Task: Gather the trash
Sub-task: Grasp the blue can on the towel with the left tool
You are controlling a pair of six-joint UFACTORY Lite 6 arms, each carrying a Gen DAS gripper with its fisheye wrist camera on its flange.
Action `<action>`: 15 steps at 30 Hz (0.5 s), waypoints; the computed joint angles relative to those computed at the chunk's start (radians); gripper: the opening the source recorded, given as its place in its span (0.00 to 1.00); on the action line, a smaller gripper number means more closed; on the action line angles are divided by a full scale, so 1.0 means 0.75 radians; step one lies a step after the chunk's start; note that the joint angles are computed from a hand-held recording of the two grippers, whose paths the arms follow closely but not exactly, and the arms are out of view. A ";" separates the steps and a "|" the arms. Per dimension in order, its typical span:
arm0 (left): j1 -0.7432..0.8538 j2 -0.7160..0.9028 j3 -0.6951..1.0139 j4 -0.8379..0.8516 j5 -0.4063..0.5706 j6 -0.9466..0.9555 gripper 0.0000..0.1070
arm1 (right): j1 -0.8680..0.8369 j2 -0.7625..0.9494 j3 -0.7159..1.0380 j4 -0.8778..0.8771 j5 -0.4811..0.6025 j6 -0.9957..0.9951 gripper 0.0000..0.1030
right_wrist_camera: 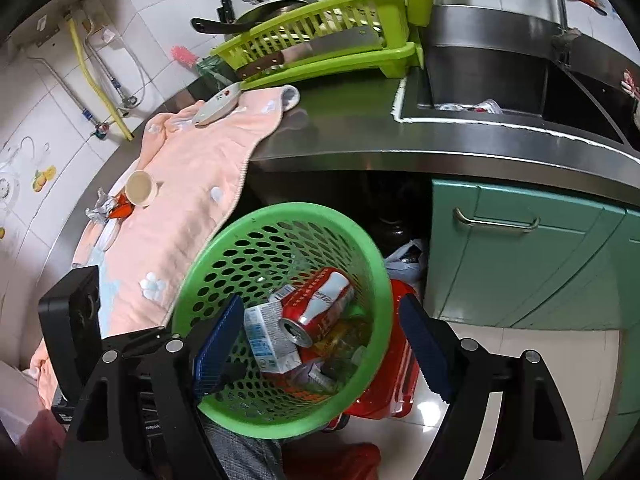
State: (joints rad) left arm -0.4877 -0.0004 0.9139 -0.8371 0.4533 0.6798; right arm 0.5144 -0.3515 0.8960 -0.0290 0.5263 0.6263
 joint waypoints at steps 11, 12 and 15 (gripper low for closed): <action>0.413 -0.507 -0.215 0.238 0.181 -0.124 0.44 | 0.226 0.391 0.426 -0.065 -0.003 0.043 0.74; 0.477 -0.541 -0.229 0.230 0.210 -0.092 0.44 | 0.243 0.445 0.486 -0.054 -0.001 0.024 0.74; 0.685 -0.617 -0.246 0.213 0.303 0.003 0.44 | 0.304 0.669 0.753 -0.021 0.026 -0.039 0.75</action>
State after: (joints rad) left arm 0.0260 -0.4631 0.7293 -0.6770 0.6807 0.6822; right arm 0.7422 0.1506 1.4606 -0.0447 0.5461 0.5967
